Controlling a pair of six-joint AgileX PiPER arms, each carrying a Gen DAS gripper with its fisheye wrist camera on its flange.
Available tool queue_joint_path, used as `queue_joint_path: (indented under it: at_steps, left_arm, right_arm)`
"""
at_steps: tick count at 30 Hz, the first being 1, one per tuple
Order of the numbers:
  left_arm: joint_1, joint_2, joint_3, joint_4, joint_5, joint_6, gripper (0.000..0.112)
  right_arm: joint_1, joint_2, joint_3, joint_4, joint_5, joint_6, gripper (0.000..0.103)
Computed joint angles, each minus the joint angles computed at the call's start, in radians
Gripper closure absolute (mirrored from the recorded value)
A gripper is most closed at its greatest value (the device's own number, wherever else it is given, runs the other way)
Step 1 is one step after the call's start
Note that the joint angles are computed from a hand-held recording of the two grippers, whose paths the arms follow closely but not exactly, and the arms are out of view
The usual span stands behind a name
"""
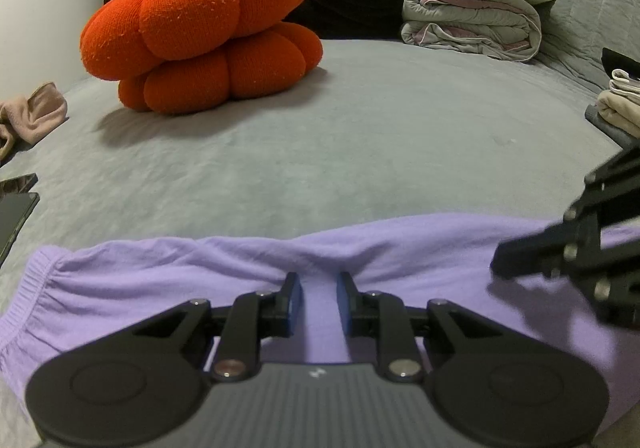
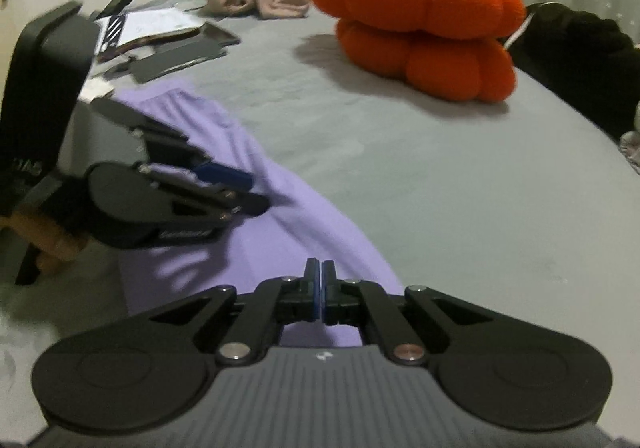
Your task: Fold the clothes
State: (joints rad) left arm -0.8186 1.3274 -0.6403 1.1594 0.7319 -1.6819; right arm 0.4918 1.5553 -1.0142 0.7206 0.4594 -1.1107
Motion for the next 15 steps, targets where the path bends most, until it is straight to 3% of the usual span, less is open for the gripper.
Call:
queue_joint_path:
  at_steps: [4,7,8,9,13,15]
  left_arm:
    - [0.004,-0.005,-0.002,-0.009,-0.005,0.008,0.091]
    - [0.004,-0.006,-0.005,-0.017,-0.004,0.015,0.091]
    - [0.004,-0.006,-0.006,-0.019,-0.004,0.017,0.091]
    - [0.006,-0.008,-0.007,-0.025,-0.006,0.022,0.091]
    - [0.013,-0.015,-0.006,-0.033,-0.015,0.028,0.091]
    - [0.019,-0.018,-0.005,-0.036,-0.022,0.032,0.091]
  right_arm:
    - [-0.010,0.007,0.001,0.003,-0.026,0.021,0.103]
    - [-0.055,0.019,-0.012,0.080,-0.054,0.032,0.075]
    - [-0.083,0.034,-0.028,0.111,-0.028,0.028,0.056]
    - [-0.100,0.045,-0.032,0.133,-0.018,0.021,0.053]
    - [-0.119,0.103,-0.060,0.131,0.030,0.035,0.054]
    - [-0.117,0.113,-0.066,0.146,0.041,0.023,0.075]
